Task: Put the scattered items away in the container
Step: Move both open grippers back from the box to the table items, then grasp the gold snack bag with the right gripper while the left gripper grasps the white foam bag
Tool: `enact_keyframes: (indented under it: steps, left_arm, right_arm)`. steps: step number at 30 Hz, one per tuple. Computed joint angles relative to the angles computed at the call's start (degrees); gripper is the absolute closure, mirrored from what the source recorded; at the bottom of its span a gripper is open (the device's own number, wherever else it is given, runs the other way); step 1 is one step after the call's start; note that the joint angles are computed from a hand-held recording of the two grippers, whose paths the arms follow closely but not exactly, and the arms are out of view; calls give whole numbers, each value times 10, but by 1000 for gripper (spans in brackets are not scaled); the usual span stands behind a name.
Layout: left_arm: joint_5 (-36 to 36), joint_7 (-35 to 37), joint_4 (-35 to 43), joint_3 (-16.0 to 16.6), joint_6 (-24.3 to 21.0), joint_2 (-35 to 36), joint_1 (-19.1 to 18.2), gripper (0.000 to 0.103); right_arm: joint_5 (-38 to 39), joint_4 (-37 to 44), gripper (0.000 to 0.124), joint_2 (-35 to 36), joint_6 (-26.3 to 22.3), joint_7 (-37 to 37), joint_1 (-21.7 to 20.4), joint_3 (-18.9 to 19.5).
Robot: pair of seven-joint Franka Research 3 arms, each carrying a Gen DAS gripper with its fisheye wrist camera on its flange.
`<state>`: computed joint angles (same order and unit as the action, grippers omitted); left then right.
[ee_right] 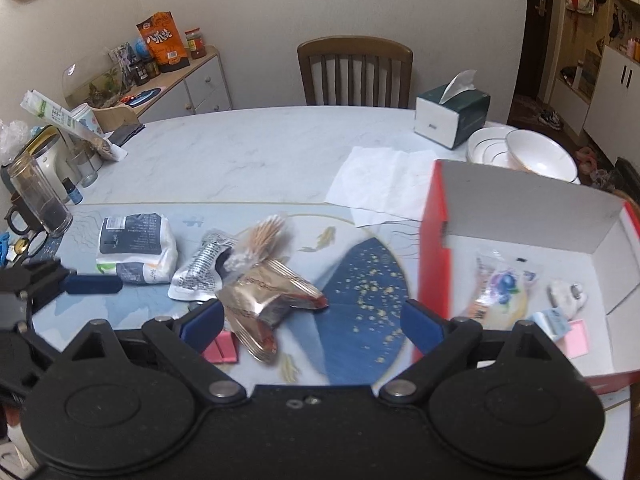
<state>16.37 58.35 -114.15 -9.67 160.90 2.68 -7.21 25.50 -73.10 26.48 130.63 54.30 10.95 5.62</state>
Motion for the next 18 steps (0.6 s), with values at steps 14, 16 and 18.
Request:
enact_keyframes:
  steps: [14, 16, 18]
  left_arm:
    - [-86, 75, -43, 5, 13, -7, 17, 2]
    - [-82, 81, -44, 5, 11, -4, 18, 2]
    - [-92, 94, -46, 5, 11, -4, 20, 2]
  right_arm:
    - [-87, 60, 29, 63, 16, 105, 63, -13]
    - [-104, 71, 29, 74, 19, 118, 72, -17]
    - [-119, 83, 29, 87, 14, 136, 79, -21]
